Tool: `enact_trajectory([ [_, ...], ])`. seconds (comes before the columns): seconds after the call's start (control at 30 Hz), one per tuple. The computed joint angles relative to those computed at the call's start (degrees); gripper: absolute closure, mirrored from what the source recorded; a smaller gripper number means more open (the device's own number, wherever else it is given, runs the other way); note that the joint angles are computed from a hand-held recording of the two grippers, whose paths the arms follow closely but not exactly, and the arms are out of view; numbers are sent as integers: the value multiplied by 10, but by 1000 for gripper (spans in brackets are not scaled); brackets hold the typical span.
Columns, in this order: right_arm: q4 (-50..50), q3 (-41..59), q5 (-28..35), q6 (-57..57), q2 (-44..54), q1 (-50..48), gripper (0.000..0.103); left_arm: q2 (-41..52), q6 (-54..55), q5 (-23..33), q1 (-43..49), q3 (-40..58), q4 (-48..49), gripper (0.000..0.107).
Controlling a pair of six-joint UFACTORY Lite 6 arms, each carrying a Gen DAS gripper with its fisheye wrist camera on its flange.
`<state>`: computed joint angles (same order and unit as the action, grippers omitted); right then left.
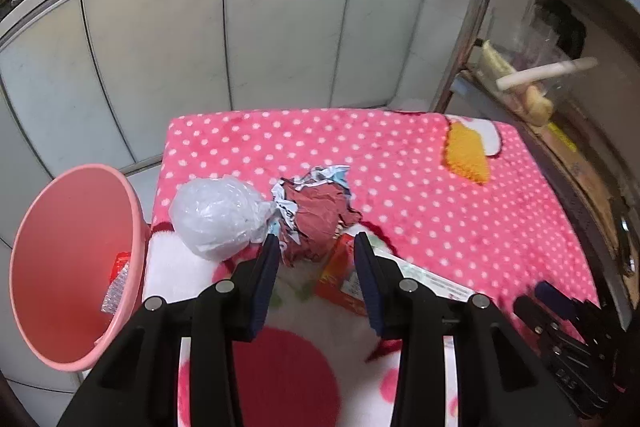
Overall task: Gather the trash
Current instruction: 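Move both tools back over the table toward the crumpled maroon wrapper, then grasp the crumpled maroon wrapper with the left tool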
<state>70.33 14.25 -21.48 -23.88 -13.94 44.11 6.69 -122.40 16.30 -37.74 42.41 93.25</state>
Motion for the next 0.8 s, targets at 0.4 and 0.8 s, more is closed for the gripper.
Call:
enact_trajectory([
  [0.4,-237,-8,49,212,10,-57,58,88,-65,10,13,50,49,75],
  [0.8,-271,-12,51,242,9,-63,58,-57,-125,21,-25,-23,109,79],
])
